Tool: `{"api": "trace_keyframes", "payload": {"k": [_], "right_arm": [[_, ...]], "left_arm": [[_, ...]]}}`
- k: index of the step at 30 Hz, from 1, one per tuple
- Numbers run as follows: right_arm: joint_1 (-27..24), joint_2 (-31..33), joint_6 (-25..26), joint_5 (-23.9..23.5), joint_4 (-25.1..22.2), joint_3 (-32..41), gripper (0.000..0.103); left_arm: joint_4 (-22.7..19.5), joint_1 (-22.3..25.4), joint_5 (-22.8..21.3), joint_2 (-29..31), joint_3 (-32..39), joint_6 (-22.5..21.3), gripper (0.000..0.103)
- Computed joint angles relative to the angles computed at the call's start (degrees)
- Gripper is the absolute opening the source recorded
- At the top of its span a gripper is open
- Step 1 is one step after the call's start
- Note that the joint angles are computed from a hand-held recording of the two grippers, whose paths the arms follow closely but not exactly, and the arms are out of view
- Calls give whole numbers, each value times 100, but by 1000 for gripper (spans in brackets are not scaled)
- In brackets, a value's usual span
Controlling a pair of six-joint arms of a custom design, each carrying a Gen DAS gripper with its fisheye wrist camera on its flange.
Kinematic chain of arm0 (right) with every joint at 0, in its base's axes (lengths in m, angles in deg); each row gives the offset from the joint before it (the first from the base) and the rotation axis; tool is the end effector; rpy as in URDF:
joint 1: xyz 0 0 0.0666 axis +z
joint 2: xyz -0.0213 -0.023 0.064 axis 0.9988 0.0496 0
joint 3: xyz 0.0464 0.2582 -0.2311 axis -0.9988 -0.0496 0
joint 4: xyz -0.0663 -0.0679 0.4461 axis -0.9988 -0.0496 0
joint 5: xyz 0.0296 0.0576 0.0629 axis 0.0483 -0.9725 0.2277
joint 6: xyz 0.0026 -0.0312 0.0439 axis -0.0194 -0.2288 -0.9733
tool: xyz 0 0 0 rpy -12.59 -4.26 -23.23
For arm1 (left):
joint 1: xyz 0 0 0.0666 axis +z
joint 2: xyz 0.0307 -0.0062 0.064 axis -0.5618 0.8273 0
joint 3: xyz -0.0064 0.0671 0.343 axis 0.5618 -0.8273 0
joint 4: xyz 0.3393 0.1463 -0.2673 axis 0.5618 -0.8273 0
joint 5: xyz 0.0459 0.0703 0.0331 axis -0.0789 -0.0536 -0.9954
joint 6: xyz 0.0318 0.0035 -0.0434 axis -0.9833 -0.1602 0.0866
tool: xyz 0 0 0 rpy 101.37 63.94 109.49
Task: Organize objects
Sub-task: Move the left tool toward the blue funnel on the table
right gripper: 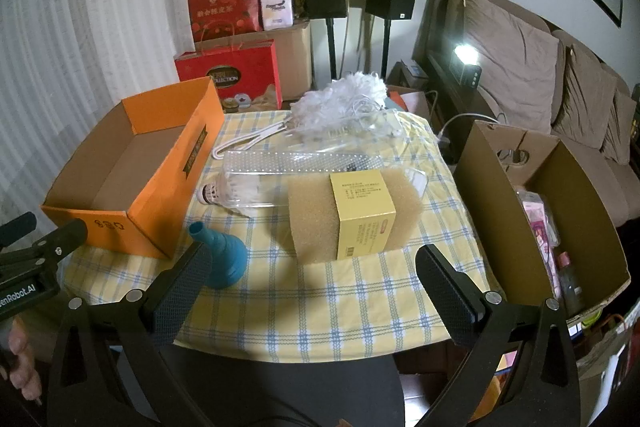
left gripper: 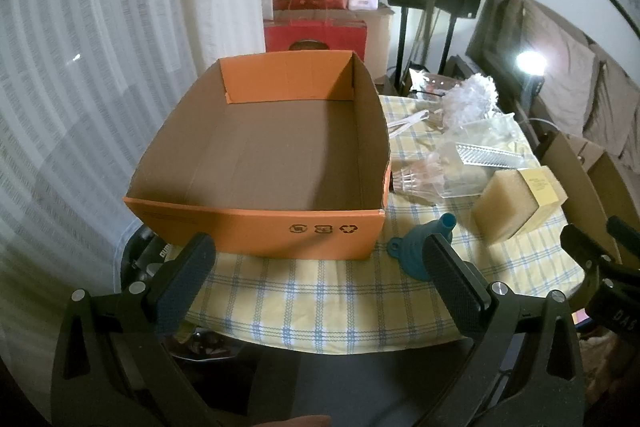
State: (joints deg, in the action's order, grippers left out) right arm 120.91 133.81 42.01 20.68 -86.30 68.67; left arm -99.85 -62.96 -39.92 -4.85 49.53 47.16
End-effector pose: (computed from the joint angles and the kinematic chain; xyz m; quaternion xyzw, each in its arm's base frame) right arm 0.4519 0.2875 0.5235 -0.0390 0.9228 0.0273 0.3824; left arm 0.4617 -0.2436 0.5302 0.0339 0.9347 -0.0218 0.3531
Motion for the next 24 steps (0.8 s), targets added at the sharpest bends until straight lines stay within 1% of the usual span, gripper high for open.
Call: {"api": "trace_keyframes", "payload": {"k": [16,19,22,24], "right_arm": [[-31,-31,17,-32,23,-28,103],[-66,-59,33,-44,54,-69,103],[-177,-119,66,-106,94,-189,103],[-250,-166,94,-144,168,-296,103]], "left_arm": [[35,-24,140,21,-24,-49,103],[135,-11,260,-4,-97,-88,103],[347,11,473,-53,-247,-143,103],[388,5,533,-17,-279,-171,103]]}}
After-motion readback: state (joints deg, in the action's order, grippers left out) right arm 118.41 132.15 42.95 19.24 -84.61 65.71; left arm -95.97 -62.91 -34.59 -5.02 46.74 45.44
